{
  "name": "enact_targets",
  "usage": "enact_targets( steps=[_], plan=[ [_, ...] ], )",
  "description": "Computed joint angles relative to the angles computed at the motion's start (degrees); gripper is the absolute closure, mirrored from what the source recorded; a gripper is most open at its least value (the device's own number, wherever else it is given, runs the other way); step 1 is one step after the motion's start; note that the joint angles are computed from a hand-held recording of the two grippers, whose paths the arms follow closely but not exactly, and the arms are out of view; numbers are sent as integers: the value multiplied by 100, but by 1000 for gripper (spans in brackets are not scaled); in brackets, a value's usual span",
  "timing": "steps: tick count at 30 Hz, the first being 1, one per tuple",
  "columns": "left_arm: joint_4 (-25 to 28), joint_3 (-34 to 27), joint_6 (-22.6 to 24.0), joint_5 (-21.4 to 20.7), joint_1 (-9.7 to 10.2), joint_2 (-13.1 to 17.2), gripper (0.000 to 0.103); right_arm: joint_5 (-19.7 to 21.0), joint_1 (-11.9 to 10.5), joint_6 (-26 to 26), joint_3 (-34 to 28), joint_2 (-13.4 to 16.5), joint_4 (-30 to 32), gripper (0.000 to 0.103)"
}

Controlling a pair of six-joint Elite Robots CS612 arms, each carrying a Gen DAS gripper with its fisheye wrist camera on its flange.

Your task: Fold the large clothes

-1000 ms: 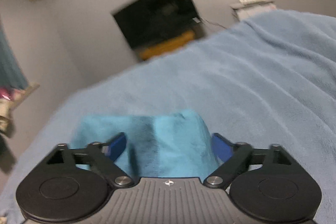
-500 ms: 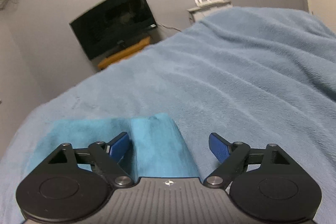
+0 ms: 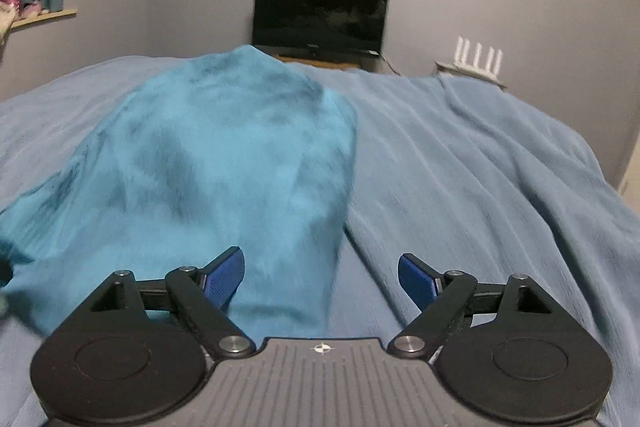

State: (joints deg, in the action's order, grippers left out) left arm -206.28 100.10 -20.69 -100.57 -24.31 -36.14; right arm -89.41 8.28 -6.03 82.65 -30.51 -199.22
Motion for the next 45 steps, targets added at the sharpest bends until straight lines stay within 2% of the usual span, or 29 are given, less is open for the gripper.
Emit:
enact_targets(
  steps=[2,4,6,9,11,12,15,19,22,25,27,29,31,33,35,36,37,41,43,45],
  plan=[
    [26,64,141,233,-62,-60,46,-57,34,117,162,-64,-210,19],
    [26,94,241,325,-92,-86,46,178,57,246,310,-82,-680,20],
    [35,116,275,405,-120,-99,46,322,127,289,390,-118,-871,19],
    [26,138,294,466,-140,-105,46,364,265,-76,322,-83,-705,19],
    [85,145,329,506,-153,-115,46,58,360,-444,251,-20,-556,20],
    [84,139,336,482,-138,-105,46,-42,373,-395,245,-20,-446,19],
    [115,98,296,407,-109,-88,44,104,318,126,313,-95,-326,19],
    [33,59,251,396,-83,-60,41,173,358,-181,443,-148,-442,20],
    [-406,157,373,636,-123,-109,40,112,375,-352,594,-270,-108,22],
    [-916,253,556,999,-187,-165,34,347,294,-300,919,-490,-202,25],
    [-1226,313,664,1396,-264,-191,27,440,245,-360,1149,-617,-399,25],
    [-1568,360,672,1894,-333,-195,27,398,233,-457,1234,-642,-585,25],
    [-1803,380,396,2259,-350,-214,24,513,210,-225,1219,-604,-779,32],
    [-1930,360,44,2393,-350,-219,23,735,188,157,1153,-542,-890,38],
    [-1676,249,72,2406,-397,-241,23,860,193,308,1036,-458,-883,42],
    [-1488,161,197,2394,-429,-245,23,856,212,218,957,-396,-886,47],
    [-1300,30,389,2403,-471,-233,23,800,234,144,911,-345,-937,50],
    [-837,-843,1236,2572,-607,50,23,770,252,-93,826,-189,-1200,52],
    [-243,-1405,1301,2402,-592,214,23,764,250,-327,788,-112,-1346,52],
    [650,-2048,1305,2160,-548,392,23,826,224,-395,736,-46,-1437,52]
  ],
)
